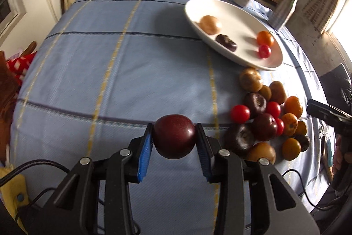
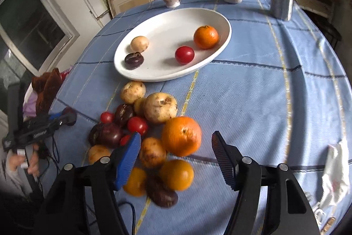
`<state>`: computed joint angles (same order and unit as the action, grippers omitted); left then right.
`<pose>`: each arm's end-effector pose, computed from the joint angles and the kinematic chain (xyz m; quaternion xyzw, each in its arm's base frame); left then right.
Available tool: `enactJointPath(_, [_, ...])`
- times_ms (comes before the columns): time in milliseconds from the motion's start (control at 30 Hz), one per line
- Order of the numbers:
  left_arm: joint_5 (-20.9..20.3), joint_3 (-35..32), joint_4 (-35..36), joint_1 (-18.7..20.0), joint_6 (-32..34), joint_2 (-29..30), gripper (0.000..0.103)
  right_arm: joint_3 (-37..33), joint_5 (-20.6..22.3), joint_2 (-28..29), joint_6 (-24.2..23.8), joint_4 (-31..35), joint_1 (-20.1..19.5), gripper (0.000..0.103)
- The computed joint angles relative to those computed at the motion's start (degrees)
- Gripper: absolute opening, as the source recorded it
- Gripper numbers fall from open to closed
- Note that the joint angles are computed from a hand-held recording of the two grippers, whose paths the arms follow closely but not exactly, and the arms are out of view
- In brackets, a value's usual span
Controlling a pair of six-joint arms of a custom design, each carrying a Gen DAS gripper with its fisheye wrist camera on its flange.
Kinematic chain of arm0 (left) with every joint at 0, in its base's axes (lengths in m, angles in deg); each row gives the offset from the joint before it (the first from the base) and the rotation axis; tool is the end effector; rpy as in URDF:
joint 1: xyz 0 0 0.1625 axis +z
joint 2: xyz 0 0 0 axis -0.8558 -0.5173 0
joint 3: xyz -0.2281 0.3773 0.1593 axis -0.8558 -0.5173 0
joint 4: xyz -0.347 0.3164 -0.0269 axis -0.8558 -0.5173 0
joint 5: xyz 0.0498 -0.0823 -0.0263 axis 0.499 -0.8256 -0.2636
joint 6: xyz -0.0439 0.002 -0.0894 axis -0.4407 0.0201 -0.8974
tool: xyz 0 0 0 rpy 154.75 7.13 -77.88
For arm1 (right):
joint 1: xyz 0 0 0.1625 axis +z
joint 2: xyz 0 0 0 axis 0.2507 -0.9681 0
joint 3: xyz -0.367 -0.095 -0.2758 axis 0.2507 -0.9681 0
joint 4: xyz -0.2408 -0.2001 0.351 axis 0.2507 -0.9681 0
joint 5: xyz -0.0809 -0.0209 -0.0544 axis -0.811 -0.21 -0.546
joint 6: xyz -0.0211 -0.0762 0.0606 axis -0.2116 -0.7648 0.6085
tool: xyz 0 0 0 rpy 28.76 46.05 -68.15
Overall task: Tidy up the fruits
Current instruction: 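Grasp a dark red plum with the left tool while the right tool grasps an orange, then place the plum and orange on the plate and open both tools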
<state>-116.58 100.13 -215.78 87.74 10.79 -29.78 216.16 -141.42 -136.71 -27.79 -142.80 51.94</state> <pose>-0.3406 -0.4162 -0.0163 0.0780 0.9193 -0.2271 0.3118 -0.0638 -0.4590 0.3735 0.1802 -0.9476 0.1904 0.1828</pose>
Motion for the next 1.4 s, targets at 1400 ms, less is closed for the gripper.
enactJointPath(1400, [2.6, -38.3, -2.3, 15.2, 37.2, 21.5, 0.037, -25.7, -5.6, 28.6, 4.5, -9.2, 11.4, 0.047])
